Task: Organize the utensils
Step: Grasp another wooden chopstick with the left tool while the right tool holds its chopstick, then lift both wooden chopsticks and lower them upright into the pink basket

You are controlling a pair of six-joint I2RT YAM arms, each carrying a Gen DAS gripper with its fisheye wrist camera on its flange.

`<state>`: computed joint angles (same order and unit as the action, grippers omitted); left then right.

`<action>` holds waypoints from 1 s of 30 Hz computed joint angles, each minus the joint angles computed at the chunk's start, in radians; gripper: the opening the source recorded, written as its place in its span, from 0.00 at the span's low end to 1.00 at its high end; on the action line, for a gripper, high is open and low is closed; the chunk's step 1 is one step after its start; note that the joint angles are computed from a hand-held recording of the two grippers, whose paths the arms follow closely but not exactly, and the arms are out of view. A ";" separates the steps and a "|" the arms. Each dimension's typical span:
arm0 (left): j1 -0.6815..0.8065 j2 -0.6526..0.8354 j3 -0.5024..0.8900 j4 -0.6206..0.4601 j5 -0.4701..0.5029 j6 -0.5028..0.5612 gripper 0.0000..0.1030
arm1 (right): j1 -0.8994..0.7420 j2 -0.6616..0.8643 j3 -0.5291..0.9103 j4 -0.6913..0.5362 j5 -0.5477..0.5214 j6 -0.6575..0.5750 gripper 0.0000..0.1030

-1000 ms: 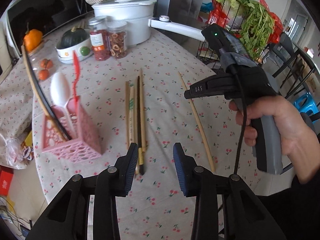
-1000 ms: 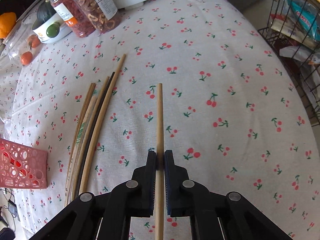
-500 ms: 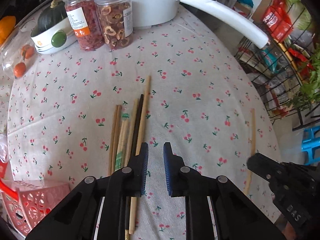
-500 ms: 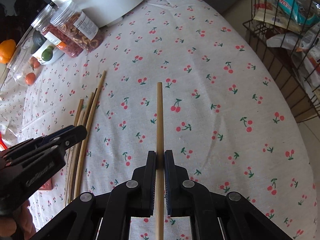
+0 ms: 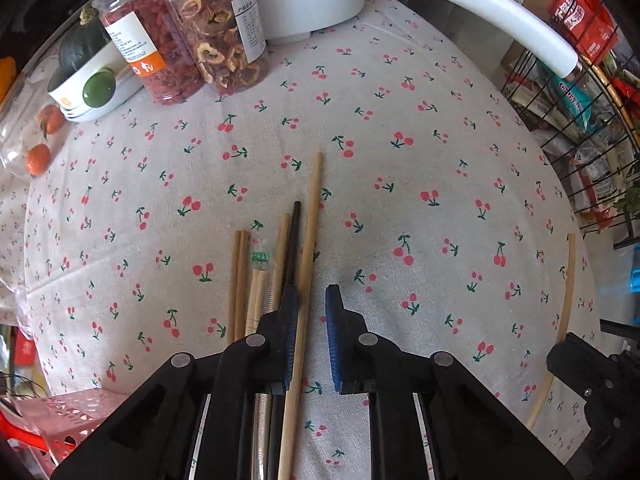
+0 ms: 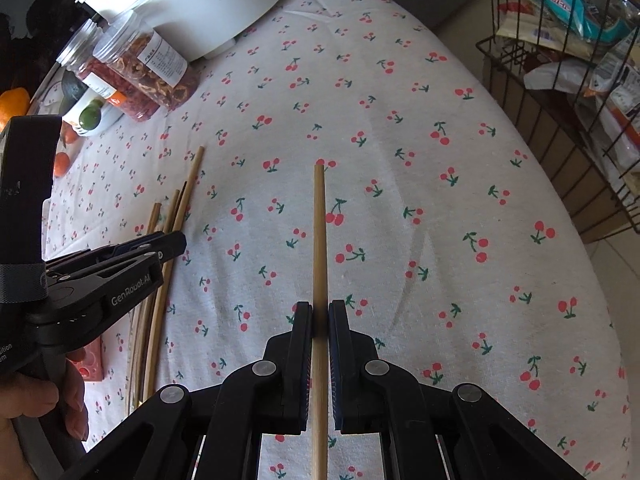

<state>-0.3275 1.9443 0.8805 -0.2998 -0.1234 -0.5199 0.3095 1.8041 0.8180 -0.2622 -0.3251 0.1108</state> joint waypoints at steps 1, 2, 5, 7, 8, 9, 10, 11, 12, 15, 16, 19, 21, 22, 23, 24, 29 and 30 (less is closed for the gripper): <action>-0.005 0.009 0.010 -0.001 0.010 -0.007 0.14 | 0.000 0.000 0.000 0.000 -0.001 0.001 0.05; -0.011 0.023 0.023 -0.006 0.010 -0.007 0.14 | 0.002 -0.001 -0.001 0.000 -0.001 0.001 0.05; -0.026 0.051 0.045 -0.015 -0.020 0.006 0.14 | 0.007 0.003 0.002 0.001 0.002 0.004 0.05; -0.028 0.071 0.066 -0.025 -0.034 0.014 0.14 | 0.011 0.009 0.004 0.004 0.006 0.006 0.05; -0.026 0.080 0.078 -0.032 -0.034 0.017 0.14 | 0.012 0.013 0.005 0.007 0.008 0.006 0.05; -0.026 0.089 0.093 -0.041 -0.034 0.016 0.14 | 0.014 0.015 0.005 0.010 0.011 0.007 0.05; -0.028 0.094 0.102 -0.051 -0.035 0.013 0.12 | 0.015 0.015 0.005 0.011 0.012 0.007 0.05; -0.034 0.098 0.112 -0.066 -0.048 0.008 0.07 | 0.016 0.012 0.002 0.013 0.014 0.008 0.05; -0.046 0.095 0.116 -0.072 -0.066 0.003 0.06 | 0.016 0.004 -0.002 0.015 0.016 0.009 0.05; -0.067 -0.006 0.041 -0.041 -0.078 0.008 0.06 | 0.022 -0.046 -0.031 0.030 0.025 0.010 0.05; -0.078 -0.051 0.007 -0.031 -0.085 0.002 0.06 | 0.025 -0.071 -0.044 0.034 0.031 0.008 0.05; -0.119 -0.228 -0.114 -0.015 -0.118 -0.014 0.06 | 0.038 -0.156 -0.089 0.043 0.045 0.012 0.05; -0.155 -0.385 -0.209 -0.023 -0.145 -0.025 0.06 | 0.046 -0.223 -0.120 0.039 0.048 0.015 0.05; -0.181 -0.465 -0.252 -0.035 -0.163 -0.039 0.06 | 0.054 -0.263 -0.136 0.034 0.052 0.015 0.05; -0.210 -0.548 -0.292 -0.055 -0.183 -0.052 0.06 | 0.064 -0.305 -0.153 0.027 0.059 0.016 0.05; -0.246 -0.624 -0.320 -0.084 -0.209 -0.072 0.06 | 0.074 -0.345 -0.167 0.021 0.065 0.017 0.05; -0.469 -1.013 -0.391 -0.352 -0.363 -0.236 0.06 | 0.150 -0.566 -0.222 -0.042 0.114 0.018 0.05; -0.519 -1.073 -0.390 -0.414 -0.396 -0.279 0.06 | 0.170 -0.609 -0.228 -0.057 0.129 0.021 0.05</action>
<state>-0.8462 0.8715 0.4904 -0.7142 -0.5196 -0.7984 0.4792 1.1953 0.5898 -0.3187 -0.1963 0.1314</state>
